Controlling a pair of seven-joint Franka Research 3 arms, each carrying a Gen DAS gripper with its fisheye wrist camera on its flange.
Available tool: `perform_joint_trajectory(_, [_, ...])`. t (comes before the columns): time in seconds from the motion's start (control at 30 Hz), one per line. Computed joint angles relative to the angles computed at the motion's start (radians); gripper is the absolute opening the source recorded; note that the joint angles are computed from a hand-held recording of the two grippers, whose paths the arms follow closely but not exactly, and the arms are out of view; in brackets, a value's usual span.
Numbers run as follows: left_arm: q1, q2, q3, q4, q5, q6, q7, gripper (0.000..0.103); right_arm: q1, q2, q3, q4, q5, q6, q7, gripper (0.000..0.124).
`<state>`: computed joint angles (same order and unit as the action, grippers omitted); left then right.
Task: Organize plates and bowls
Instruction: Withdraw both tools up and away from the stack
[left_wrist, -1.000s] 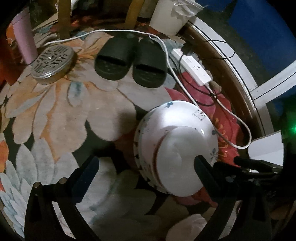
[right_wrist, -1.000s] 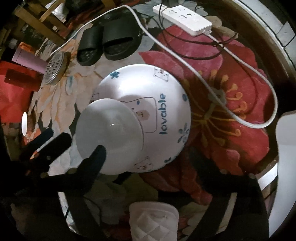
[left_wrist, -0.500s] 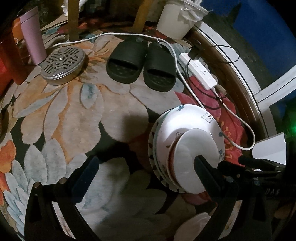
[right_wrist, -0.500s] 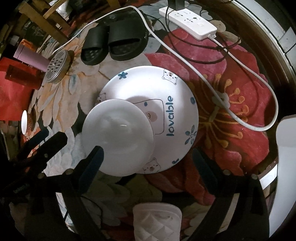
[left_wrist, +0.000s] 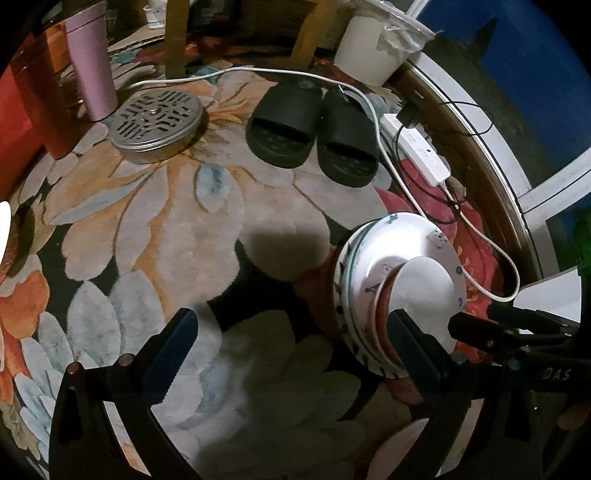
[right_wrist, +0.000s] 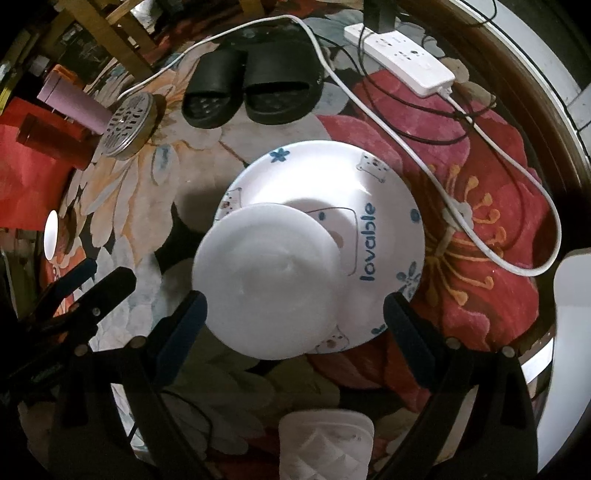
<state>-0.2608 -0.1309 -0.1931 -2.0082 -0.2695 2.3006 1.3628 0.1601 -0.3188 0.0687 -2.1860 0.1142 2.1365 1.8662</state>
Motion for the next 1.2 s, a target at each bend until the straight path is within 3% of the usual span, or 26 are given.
perform_joint_trajectory(1.2, [0.079,-0.175,0.097,-0.191,0.013,-0.018,0.029,0.102,0.124,0.123,0.056,0.113,-0.023,0.02,0.016,0.098])
